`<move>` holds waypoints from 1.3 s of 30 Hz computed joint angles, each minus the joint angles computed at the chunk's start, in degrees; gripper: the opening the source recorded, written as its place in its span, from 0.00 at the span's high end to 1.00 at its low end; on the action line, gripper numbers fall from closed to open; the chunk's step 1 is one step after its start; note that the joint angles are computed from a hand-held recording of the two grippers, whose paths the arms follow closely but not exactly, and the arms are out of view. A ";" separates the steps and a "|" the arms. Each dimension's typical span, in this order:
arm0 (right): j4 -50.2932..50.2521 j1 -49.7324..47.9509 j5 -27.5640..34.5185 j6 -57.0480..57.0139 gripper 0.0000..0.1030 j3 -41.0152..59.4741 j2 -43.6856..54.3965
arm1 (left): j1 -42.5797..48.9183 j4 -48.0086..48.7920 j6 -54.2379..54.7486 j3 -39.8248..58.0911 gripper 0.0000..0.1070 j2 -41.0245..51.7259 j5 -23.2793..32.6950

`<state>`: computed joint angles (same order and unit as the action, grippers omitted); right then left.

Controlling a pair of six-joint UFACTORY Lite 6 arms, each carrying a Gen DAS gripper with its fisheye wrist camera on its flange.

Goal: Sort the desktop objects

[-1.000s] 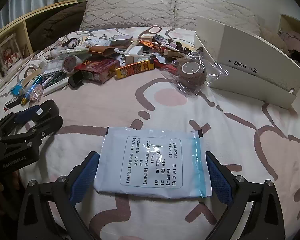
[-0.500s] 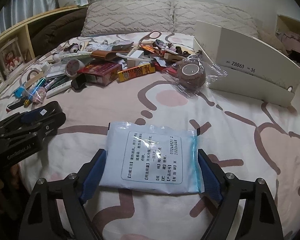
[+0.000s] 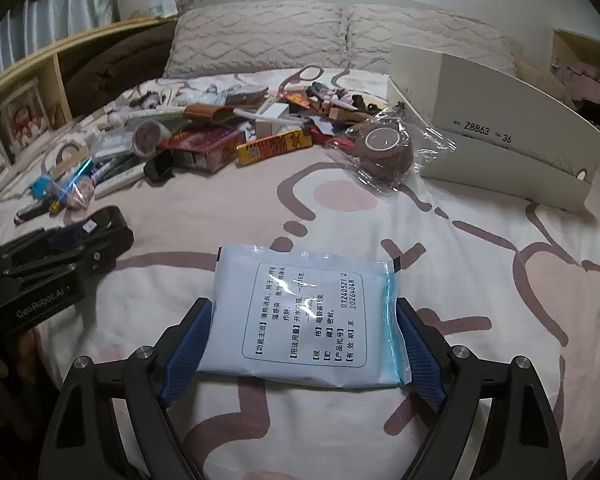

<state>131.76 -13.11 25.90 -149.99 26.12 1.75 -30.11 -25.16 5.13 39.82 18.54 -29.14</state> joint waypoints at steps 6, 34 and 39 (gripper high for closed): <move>7.28 1.77 -0.27 -5.26 0.15 -0.82 -0.36 | -0.30 -1.21 1.57 0.00 0.54 -0.25 -0.04; -1.29 0.26 -1.68 1.89 0.43 -1.62 -4.25 | -0.88 -2.08 2.48 -2.61 0.54 -5.12 0.21; -1.30 0.32 -1.95 1.98 0.44 -2.05 -5.14 | -0.71 -1.81 2.20 -3.10 0.54 -5.67 -0.01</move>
